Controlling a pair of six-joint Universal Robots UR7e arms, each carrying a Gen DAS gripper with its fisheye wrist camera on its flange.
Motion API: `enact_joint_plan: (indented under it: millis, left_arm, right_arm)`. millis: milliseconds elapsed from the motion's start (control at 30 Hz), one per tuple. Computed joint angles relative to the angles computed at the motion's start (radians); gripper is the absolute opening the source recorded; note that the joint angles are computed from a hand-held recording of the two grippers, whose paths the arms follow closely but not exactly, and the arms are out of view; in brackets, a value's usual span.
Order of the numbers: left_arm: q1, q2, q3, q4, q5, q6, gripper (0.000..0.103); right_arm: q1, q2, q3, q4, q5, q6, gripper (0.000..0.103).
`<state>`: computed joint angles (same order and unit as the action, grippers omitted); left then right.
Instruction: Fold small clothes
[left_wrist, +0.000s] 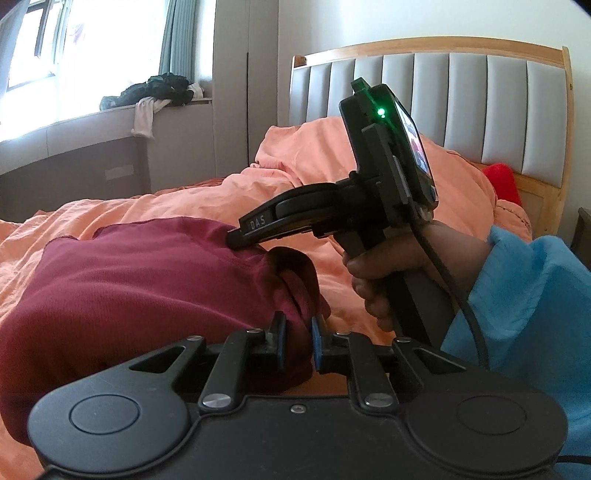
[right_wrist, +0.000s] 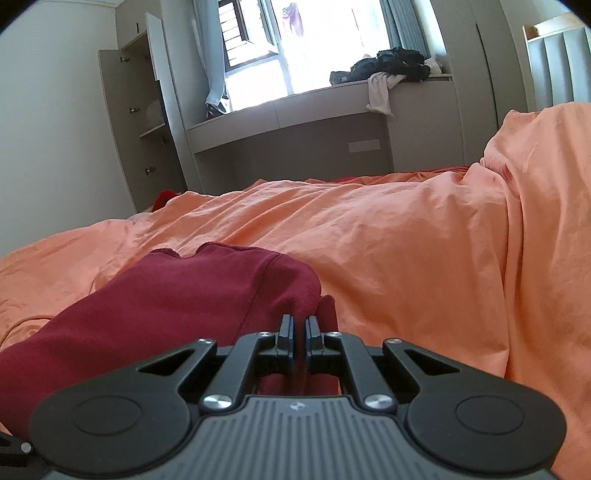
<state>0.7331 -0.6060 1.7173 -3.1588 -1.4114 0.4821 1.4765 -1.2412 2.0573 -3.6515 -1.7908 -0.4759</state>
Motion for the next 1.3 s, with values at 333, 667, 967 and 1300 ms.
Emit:
enact_joint_plan:
  millis: [333,667,967,1300]
  left_arm:
    - [0.004,-0.004,-0.004,0.024,-0.015,-0.039,0.020]
    - [0.012,-0.062,-0.004,0.097,-0.084,-0.160,0.058]
    - [0.013,-0.124,-0.027,0.059,0.024,-0.265,0.088]
    - [0.055,-0.097,-0.097,0.026,0.266,-0.311,0.101]
  right_arm:
    - [-0.011,0.009,0.002,-0.041,0.023,-0.010,0.006]
    - [-0.014,0.010,0.004,-0.045,0.024,-0.010,0.007]
    - [-0.034,-0.008,0.014,-0.038,0.054,0.041,0.024]
    - [-0.079,-0.039,0.023,0.018,0.150,0.174,0.042]
